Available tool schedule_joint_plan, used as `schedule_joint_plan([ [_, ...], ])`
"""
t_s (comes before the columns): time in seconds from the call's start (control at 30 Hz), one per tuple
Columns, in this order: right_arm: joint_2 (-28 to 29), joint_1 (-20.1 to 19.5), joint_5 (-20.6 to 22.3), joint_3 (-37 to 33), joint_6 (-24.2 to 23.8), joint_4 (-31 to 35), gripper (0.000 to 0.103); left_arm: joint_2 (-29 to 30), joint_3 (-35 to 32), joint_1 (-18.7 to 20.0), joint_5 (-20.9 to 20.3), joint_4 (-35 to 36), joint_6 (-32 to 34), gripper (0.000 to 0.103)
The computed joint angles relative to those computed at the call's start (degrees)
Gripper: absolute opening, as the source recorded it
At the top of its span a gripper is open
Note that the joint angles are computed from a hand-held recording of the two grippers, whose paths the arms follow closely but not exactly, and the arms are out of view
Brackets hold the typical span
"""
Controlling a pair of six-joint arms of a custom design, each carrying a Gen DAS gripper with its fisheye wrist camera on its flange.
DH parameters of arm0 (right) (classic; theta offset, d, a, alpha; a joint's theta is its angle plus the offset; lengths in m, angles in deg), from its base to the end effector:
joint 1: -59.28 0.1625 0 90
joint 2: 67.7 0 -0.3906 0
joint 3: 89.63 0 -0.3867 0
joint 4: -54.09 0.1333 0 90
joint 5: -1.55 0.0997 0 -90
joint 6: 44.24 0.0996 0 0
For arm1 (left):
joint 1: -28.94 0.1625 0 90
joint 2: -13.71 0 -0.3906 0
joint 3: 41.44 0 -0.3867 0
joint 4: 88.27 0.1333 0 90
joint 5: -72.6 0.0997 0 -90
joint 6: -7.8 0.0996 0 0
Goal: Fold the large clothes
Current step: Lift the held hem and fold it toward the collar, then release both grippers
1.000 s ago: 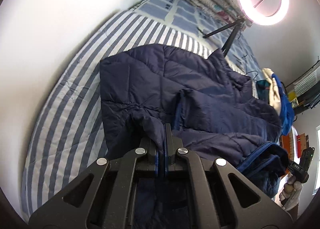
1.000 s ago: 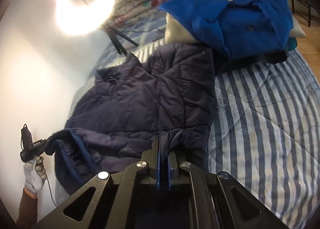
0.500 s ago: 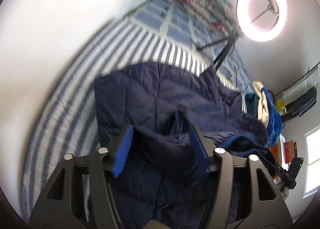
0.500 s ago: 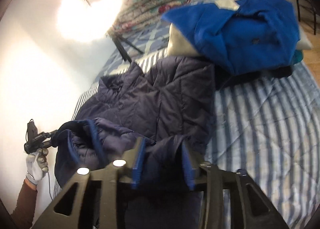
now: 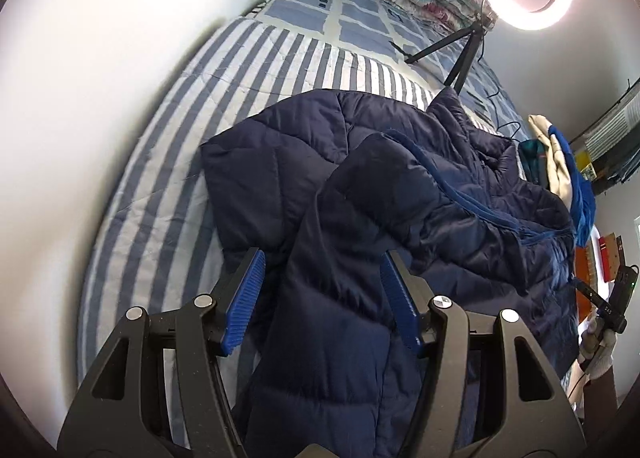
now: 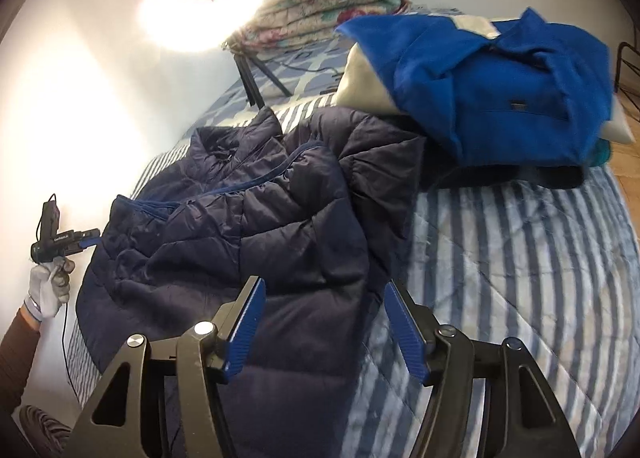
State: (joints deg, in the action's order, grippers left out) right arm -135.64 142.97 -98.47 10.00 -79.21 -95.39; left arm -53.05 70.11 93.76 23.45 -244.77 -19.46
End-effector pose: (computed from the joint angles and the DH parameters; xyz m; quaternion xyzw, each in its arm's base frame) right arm 0.0483 -0.6187 0.2811 0.2190 -0.9421 0.1940 0.1637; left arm -0.0540 -0.5813 0.2159 -0.0824 0.9190 -0.3098 0.2295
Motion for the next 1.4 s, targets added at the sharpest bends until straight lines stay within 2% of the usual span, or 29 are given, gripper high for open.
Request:
schedule_joint_plan([
  [0.17, 3.65, 0.96, -2.65, -2.9, -0.54, 0.47, 0.064, 3.33, -2.59, 0.16, 2.02, 1.08, 1.34, 0.061],
  [0.23, 4.49, 1.18, -3.67, -3.57, -0.48, 0.61, 0.062, 4.34, -3.38, 0.03, 3.17, 2.01, 1.79, 0.058],
  [0.27, 4.91, 1.35, -4.2, -3.85, -0.65, 0.83, 0.054, 4.75, -3.62, -0.17, 4.01, 2.48, 2.13, 0.047],
  [0.3, 5.07, 1.51, -4.6, -4.03, -0.74, 1.25, 0.047, 5.3, -4.06, -0.48, 5.28, 3.44, 2.13, 0.031],
  [0.33, 5.2, 1.8, -5.23, -3.95, -1.1, 1.3, 0.033, 5.56, -4.34, -0.64, 6.05, 4.27, 1.66, 0.024],
  [0.37, 5.18, 2.24, -6.12, -3.34, -1.94, 0.15, 0.023, 5.82, -4.48, -0.92, 7.13, 4.82, 1.1, 0.014],
  [0.4, 5.2, 2.65, -7.06, -2.8, -2.58, -0.99, 0.018, 6.03, -4.43, -1.35, 8.58, 5.11, 0.6, 0.006],
  [0.43, 5.18, 3.28, -8.69, -2.1, -3.26, -2.4, 0.007, 6.11, -4.31, -1.71, 9.58, 5.14, 0.43, 0.005],
  [0.47, 5.02, 3.66, -9.44, -1.52, -3.93, -3.55, 0.005, 6.1, -4.06, -2.08, 10.14, 4.66, 0.74, 0.004],
  [0.57, 4.03, 5.05, -11.7, 0.4, -6.52, -8.15, 0.002, 6.02, -2.99, -3.83, 13.34, 3.16, 2.87, 0.002],
  [0.73, 1.34, 5.99, -10.46, 2.2, -8.89, -12.79, 0.001, 4.3, -2.04, -5.95, 15.43, 0.04, 6.16, 0.001],
  [0.87, 1.37, 7.08, -10.29, 1.33, -10.46, -16.61, 0.001, 4.8, -4.6, -6.31, 16.67, -0.99, 9.09, 0.001],
  [1.1, 9.14, 9.19, -13.72, -6.79, -11.38, -21.58, 0.0, 11.24, -16.36, -4.27, 17.03, -5.81, 17.02, 0.001],
  [1.23, 14.77, 9.61, -15.58, -12.97, -10.77, -23.76, 0.0, 16.06, -23.75, -2.5, 16.41, -6.77, 19.49, 0.001],
  [1.4, 21.23, 9.99, -19.08, -19.82, -13.24, -25.69, 0.0, 22.58, -32.55, -0.13, 16.71, -5.76, 21.94, 0.001],
])
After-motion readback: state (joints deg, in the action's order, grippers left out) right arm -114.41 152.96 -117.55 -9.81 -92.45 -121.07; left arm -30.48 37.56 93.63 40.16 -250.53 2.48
